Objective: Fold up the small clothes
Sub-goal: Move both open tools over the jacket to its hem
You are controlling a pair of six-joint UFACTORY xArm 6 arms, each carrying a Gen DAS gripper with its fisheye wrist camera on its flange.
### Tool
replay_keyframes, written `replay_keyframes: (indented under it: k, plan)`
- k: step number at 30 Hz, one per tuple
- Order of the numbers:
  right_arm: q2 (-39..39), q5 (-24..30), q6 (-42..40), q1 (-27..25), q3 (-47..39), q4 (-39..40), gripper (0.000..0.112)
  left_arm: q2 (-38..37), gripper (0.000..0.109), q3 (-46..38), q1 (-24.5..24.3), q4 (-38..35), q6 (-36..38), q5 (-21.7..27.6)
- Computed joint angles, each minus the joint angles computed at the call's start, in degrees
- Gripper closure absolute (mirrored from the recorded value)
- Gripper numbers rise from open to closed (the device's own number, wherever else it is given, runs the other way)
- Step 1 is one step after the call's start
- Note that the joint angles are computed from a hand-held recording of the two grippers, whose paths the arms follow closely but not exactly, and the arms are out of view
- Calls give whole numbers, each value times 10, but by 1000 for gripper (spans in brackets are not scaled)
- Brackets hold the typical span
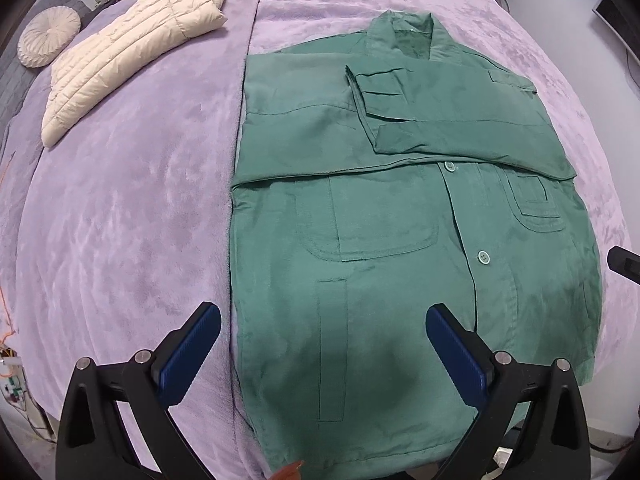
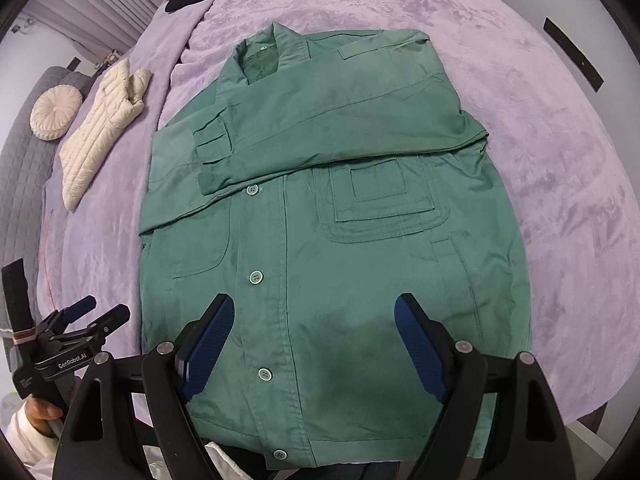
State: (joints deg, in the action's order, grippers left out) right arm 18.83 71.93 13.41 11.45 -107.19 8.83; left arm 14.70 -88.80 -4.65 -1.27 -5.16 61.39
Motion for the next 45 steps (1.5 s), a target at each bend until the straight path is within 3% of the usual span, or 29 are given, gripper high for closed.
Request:
replay_keyframes:
  k: [6, 10, 15, 21, 30, 37, 45]
  plan:
    - [-24, 20, 46, 28, 27, -56, 28, -6, 6, 28, 22, -39, 42, 7]
    - [-40, 21, 51, 34, 48, -63, 28, -13, 6, 43, 31, -55, 69, 20]
    - [-40, 17, 23, 25, 51, -34, 27, -51, 6, 83, 36, -59, 64, -4]
    - [-75, 10, -24, 1, 97, -14, 27, -94, 6, 130, 28, -45, 3, -37]
    - [-171, 5, -129, -75, 208, 26, 27, -159, 6, 193, -50, 18, -132, -45]
    - [-204, 27, -195, -134, 255, 71, 27, -216, 6, 242, -100, 61, -228, -38]
    - [-201, 22, -209, -187, 299, 105, 27, -251, 6, 290, -108, 77, -266, -40]
